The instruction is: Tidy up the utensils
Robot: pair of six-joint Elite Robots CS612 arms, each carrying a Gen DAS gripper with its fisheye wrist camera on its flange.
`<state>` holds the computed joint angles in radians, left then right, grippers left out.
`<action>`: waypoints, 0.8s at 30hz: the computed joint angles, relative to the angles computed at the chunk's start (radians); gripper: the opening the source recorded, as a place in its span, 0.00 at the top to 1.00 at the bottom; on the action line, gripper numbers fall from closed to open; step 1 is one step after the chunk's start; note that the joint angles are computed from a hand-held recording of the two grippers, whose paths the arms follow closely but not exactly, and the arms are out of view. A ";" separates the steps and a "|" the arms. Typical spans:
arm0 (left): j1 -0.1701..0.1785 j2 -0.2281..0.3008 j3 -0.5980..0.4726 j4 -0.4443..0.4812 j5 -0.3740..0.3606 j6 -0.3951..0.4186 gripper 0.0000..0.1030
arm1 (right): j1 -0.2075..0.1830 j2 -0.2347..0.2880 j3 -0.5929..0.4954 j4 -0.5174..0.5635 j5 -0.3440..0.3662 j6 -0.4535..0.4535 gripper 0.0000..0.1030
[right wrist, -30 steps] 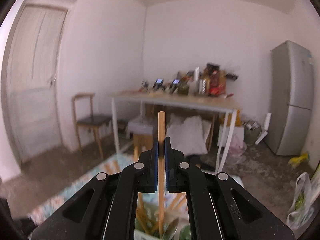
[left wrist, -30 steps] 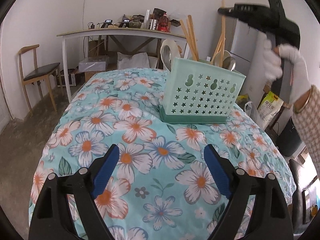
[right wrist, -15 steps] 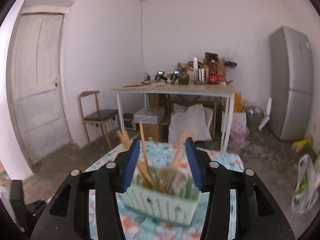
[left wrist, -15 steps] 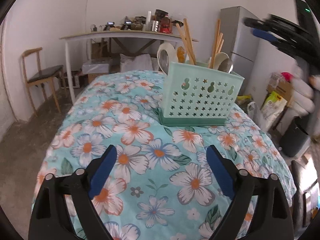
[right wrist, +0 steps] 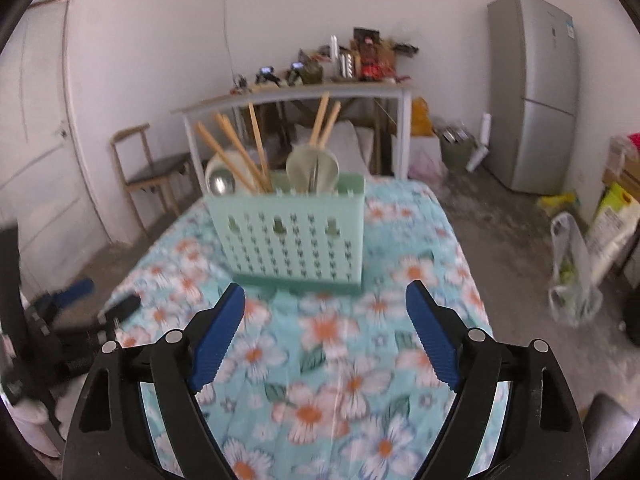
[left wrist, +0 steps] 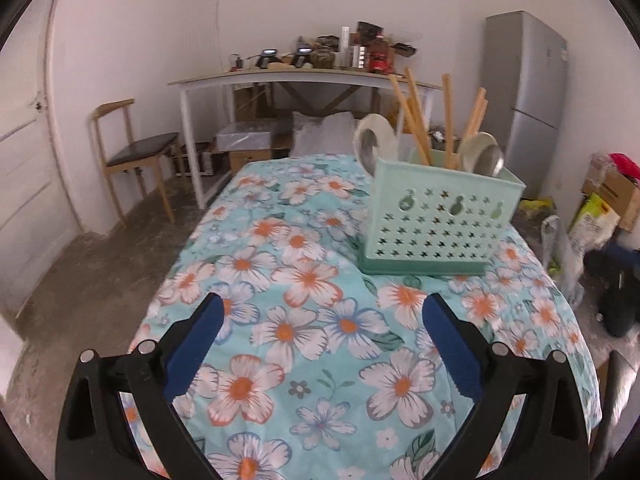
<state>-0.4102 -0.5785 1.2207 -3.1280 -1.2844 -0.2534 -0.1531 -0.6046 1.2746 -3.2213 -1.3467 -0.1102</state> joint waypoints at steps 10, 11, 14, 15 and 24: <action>-0.017 -0.012 -0.004 0.056 0.135 -0.063 0.06 | 0.012 -0.009 0.031 0.023 -0.083 0.012 0.23; -0.017 -0.012 -0.005 0.062 0.140 -0.067 0.06 | 0.012 -0.009 0.033 0.020 -0.087 0.012 0.23; -0.020 -0.012 -0.009 0.084 0.157 -0.076 0.06 | 0.011 -0.009 0.035 0.012 -0.096 0.018 0.23; -0.021 -0.011 -0.010 0.089 0.162 -0.078 0.06 | 0.011 -0.009 0.035 0.012 -0.100 0.021 0.23; -0.024 -0.008 -0.023 0.126 0.203 -0.090 0.06 | 0.013 -0.005 0.028 0.008 -0.130 0.034 0.23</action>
<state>-0.4341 -0.5869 1.1981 -3.0020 -1.0812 -0.3430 -0.1405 -0.6094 1.3028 -3.2138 -1.4766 -0.0762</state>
